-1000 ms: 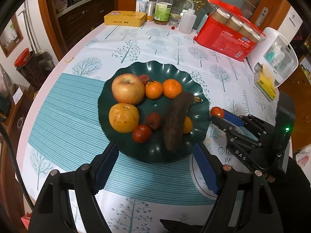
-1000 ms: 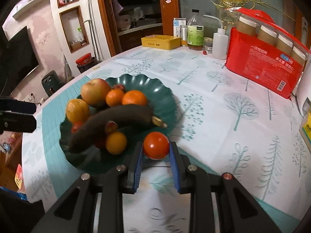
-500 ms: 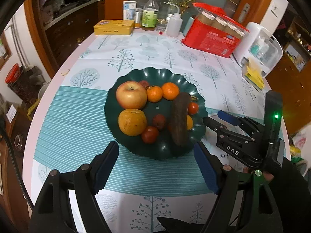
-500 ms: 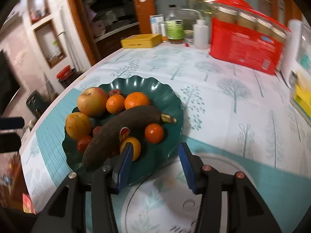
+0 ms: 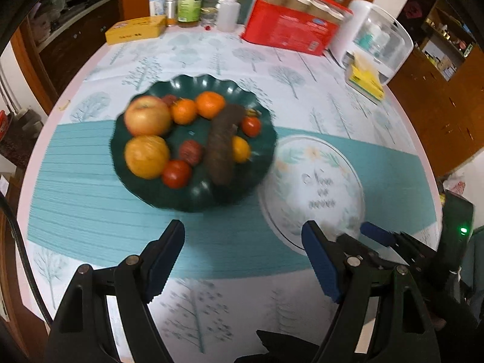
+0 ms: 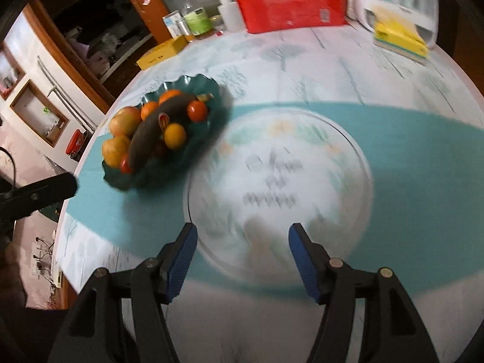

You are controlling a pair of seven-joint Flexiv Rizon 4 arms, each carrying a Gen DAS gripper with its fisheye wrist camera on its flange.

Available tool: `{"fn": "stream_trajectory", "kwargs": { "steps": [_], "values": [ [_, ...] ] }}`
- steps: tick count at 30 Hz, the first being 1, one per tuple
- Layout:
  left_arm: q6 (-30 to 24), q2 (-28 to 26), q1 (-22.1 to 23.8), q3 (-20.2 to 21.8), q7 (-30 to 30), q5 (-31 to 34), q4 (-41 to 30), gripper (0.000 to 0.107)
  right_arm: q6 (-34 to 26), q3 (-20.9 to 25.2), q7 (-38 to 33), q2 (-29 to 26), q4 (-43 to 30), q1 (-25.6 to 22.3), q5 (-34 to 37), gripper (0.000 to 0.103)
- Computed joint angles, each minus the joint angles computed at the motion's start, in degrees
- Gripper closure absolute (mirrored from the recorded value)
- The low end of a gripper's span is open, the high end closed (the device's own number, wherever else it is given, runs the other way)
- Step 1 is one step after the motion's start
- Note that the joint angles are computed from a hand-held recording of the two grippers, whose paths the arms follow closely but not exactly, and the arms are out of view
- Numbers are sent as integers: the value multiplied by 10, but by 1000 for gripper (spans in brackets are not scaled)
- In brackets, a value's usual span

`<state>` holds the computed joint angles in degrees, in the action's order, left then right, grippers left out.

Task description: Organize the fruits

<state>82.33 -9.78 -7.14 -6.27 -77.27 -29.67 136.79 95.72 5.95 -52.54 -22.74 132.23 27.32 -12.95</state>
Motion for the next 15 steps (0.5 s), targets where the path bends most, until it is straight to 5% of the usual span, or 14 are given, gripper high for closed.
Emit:
{"fn": "stream_trajectory", "kwargs": {
  "steps": [4, 7, 15],
  "values": [
    [12, 19, -27, 5, -40, 31, 10, 28, -64, 53, -14, 72, 35, -53, 7, 28],
    [-16, 39, -56, 47, -139, 143, -4, 28, -101, 96, -46, 122, 46, -89, 34, 23],
    [-77, 118, -50, 50, -304, 304, -20, 25, -205, 99, -110, 262, 52, -74, 111, 13]
  ]
}}
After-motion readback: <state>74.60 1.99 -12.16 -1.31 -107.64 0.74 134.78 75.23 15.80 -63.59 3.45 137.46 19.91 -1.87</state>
